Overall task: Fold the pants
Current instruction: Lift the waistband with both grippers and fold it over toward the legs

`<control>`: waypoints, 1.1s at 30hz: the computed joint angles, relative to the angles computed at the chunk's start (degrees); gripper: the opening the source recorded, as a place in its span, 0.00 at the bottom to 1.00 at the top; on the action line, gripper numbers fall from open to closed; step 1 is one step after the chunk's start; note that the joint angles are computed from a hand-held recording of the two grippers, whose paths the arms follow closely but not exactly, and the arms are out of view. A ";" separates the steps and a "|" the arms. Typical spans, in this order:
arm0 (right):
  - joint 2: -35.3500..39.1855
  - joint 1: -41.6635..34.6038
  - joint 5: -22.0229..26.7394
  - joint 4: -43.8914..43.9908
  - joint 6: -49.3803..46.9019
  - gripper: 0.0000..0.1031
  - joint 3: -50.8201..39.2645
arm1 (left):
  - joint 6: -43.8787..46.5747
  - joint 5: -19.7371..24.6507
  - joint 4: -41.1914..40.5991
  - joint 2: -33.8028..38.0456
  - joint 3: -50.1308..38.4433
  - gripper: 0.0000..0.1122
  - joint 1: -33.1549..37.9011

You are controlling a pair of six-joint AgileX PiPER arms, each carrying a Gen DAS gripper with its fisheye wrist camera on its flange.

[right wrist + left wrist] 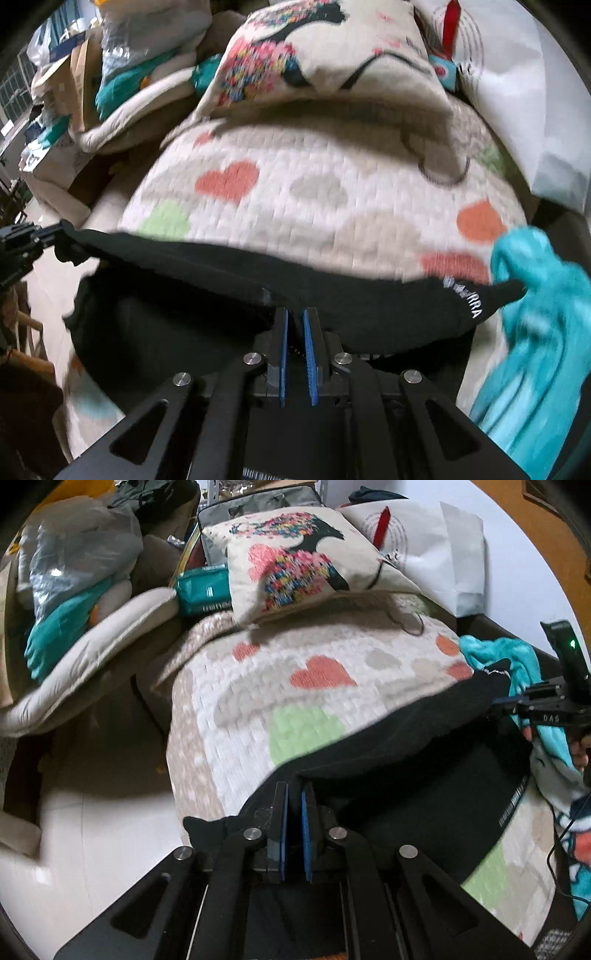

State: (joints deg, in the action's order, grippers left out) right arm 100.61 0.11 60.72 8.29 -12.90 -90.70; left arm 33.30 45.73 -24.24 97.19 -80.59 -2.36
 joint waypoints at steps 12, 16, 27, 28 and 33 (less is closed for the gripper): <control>-11.37 5.33 -4.05 -6.00 5.37 0.01 25.02 | -8.32 -2.62 6.69 -11.01 19.78 0.05 -2.60; -12.26 7.06 -4.05 -9.58 7.91 0.01 28.24 | -9.85 -0.85 8.43 -12.99 22.60 0.05 -2.40; -15.47 6.35 -5.85 -9.78 11.58 0.19 31.62 | -10.45 10.83 6.90 -18.18 20.90 0.06 10.41; -16.23 6.51 -6.23 -9.78 11.86 0.27 31.86 | -10.58 11.36 5.93 -17.86 20.00 0.06 11.77; -18.73 6.73 -10.03 -4.36 8.46 0.34 32.23 | -20.58 9.05 7.33 -11.80 14.92 0.13 10.96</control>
State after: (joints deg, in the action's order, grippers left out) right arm 81.88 6.84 50.70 3.93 -4.44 -58.47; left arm 12.72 54.78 -16.91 85.39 -65.67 8.61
